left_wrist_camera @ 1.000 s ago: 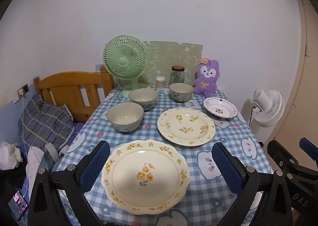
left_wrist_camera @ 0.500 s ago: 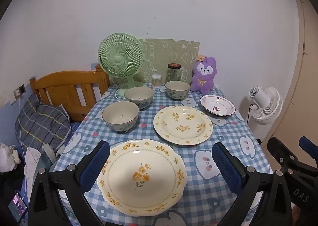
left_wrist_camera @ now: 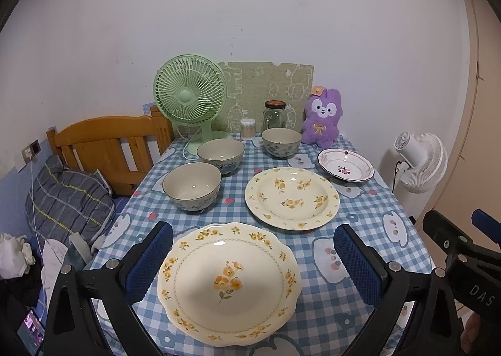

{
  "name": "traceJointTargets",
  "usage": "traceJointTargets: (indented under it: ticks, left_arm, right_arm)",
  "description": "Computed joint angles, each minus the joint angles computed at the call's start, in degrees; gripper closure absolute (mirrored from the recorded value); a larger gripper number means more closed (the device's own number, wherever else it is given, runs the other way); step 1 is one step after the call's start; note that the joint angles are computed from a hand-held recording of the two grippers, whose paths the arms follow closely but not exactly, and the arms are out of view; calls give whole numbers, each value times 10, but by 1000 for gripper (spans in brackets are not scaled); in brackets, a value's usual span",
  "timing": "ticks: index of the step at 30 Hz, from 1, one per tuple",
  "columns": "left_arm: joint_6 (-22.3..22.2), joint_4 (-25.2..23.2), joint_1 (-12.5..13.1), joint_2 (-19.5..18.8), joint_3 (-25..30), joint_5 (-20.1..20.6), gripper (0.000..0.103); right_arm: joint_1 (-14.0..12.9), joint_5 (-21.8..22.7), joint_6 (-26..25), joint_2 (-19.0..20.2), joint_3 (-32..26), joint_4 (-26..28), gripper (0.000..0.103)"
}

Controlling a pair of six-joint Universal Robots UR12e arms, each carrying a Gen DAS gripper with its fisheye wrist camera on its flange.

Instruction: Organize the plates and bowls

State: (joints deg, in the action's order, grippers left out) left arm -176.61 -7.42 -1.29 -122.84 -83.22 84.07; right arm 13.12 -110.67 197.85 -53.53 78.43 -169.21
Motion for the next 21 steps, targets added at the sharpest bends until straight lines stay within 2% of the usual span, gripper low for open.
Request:
traceJointTargets:
  ticks: [21]
  left_arm:
    - [1,-5,0,-3,6,-2,1]
  right_arm:
    - [1,3,-7,4,-5,-1,0]
